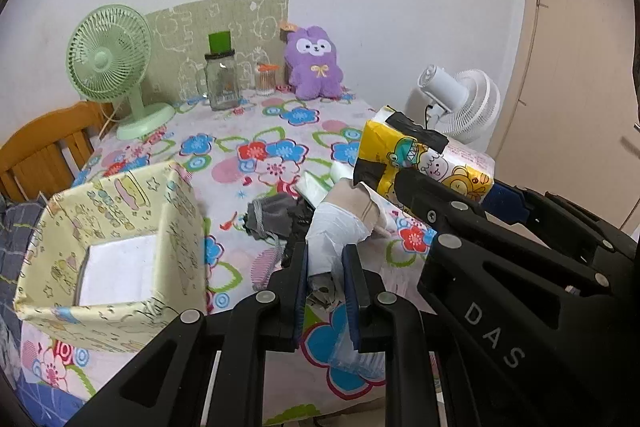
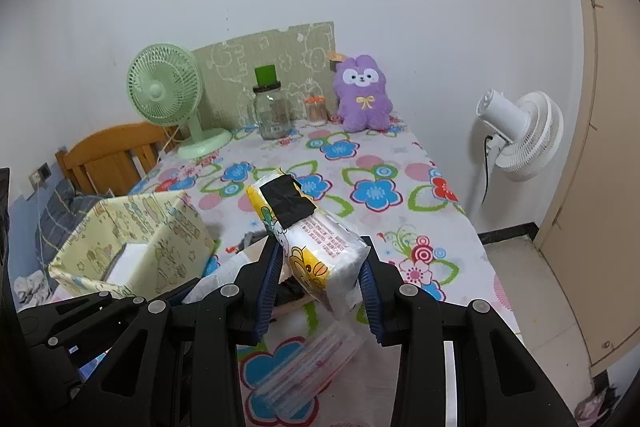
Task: Organize soft objects
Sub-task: 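Close the right gripper on the yellow printed tissue pack and lift, then carry the yellow tissue pack with the right gripper over the box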
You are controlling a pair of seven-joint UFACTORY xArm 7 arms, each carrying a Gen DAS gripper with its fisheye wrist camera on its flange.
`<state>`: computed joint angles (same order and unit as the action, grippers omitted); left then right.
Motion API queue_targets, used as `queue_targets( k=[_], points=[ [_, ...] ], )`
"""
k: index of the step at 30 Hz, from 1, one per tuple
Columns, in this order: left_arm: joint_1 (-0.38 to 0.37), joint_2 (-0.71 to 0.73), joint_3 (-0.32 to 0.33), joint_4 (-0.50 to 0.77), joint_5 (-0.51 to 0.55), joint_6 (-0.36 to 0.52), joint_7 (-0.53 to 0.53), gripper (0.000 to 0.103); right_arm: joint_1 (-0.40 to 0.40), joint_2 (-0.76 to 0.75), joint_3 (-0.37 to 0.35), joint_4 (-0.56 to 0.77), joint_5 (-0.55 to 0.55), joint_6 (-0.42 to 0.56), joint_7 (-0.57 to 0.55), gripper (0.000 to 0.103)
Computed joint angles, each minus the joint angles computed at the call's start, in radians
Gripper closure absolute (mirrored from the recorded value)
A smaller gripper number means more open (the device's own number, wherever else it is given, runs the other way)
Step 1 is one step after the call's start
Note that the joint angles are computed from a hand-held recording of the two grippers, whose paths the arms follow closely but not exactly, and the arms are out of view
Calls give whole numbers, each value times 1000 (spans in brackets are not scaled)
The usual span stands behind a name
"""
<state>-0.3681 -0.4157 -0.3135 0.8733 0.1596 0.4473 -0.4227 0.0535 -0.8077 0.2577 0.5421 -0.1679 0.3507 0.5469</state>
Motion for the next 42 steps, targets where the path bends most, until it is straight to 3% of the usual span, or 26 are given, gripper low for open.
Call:
queue_targets(
  k=[15, 42],
  points=[
    [26, -22, 17, 24, 5, 15, 29, 88, 2, 26, 26, 81, -12, 39, 22, 61],
    [118, -34, 82, 30, -1, 33, 108, 87, 51, 291, 88, 293, -91, 21, 100, 61]
  ],
)
